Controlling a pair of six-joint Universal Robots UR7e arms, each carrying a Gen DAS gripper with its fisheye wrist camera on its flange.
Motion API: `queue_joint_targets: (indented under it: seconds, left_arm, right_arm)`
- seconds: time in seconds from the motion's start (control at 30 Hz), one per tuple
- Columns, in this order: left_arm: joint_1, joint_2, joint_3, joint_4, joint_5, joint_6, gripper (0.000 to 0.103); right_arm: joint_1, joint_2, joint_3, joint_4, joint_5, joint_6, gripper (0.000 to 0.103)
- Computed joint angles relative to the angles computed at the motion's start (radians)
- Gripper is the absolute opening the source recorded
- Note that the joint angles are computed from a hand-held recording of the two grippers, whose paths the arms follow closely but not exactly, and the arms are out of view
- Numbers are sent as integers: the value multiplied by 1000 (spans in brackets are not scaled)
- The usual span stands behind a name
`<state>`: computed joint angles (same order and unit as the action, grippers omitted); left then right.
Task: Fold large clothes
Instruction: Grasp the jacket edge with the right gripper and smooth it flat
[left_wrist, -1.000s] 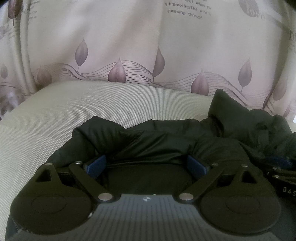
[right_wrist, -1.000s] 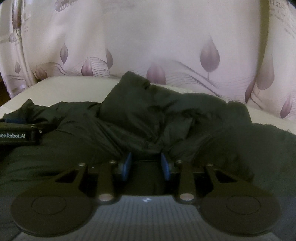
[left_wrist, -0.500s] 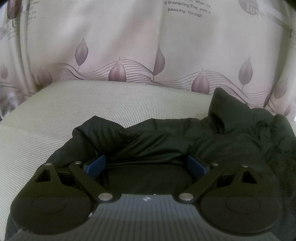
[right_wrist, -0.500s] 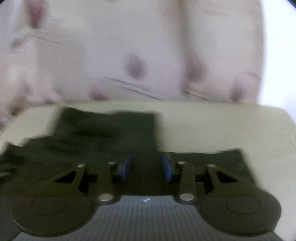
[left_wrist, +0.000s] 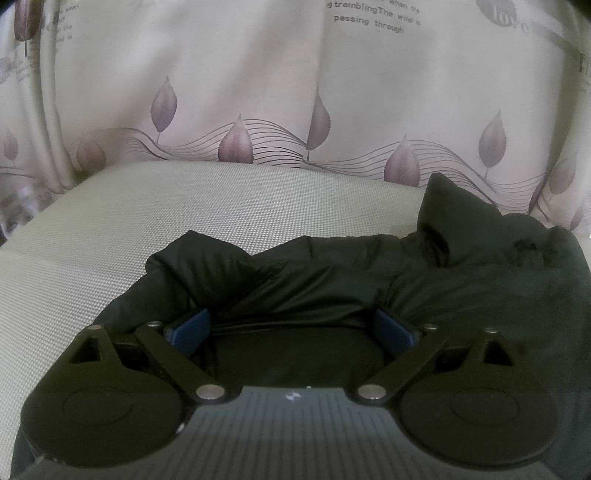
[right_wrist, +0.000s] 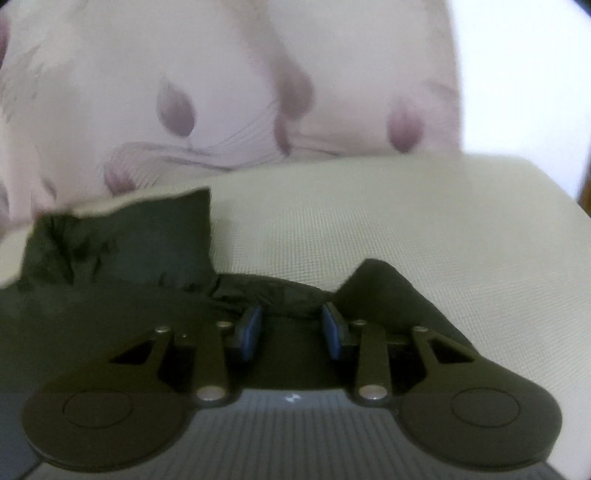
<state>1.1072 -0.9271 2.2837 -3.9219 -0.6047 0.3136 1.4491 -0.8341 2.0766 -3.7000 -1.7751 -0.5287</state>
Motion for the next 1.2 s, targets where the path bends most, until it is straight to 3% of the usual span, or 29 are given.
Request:
queue_joint_targets:
  seconds: [0.03, 0.1, 0.13, 0.2, 0.27, 0.37, 0.47, 0.57, 0.67, 0.73, 0.8, 0.87, 1.0, 1.1, 1.2]
  left_arm:
    - [-1, 1, -1, 1, 4, 0, 97]
    - [-6, 8, -3, -9, 16, 6, 98]
    - [-5, 8, -4, -8, 15, 6, 98]
    - [-5, 8, -5, -5, 17, 3, 98]
    - [-4, 5, -4, -3, 13, 0, 98]
    - [-3, 4, -4, -3, 12, 0, 99]
    - [-4, 6, -6, -5, 16, 0, 99]
    - [-9, 11, -11, -1, 33, -2, 100]
    - [-20, -13, -8, 56, 51, -21, 100]
    - [-30, -59, 17, 93, 39, -35, 97]
    - [-58, -135, 65, 153, 42, -109, 96]
    - [-88, -184, 124, 101, 37, -100, 97]
    - [-131, -162, 194, -48, 162, 11, 93]
    - [-99, -171, 230, -32, 169, -43, 93]
    - [-66, -190, 240, -11, 142, -119, 95]
  right_arm:
    - [-5, -27, 41, -32, 40, 28, 38]
    - [-6, -76, 119, -73, 104, 1, 37]
    - [12, -76, 146, -108, 78, -56, 37]
    - [46, -33, 162, -233, -44, -145, 37]
    - [23, -24, 160, -242, -95, -112, 35]
    - [-37, -40, 182, -227, -60, -26, 34]
    - [-47, 9, 180, -295, -50, -100, 34]
    - [-22, 10, 157, -261, -98, -121, 35]
    - [-55, -100, 201, -160, -6, -16, 36]
    - [-98, -160, 277, -231, 110, 11, 36]
    - [-118, -203, 368, -302, 156, -58, 36]
    - [-150, -197, 474, -437, 197, -188, 36]
    - [-207, -97, 591, -686, 217, -347, 36]
    - [-237, -44, 611, -761, 199, -343, 35]
    - [-251, -38, 603, -731, 187, -287, 34]
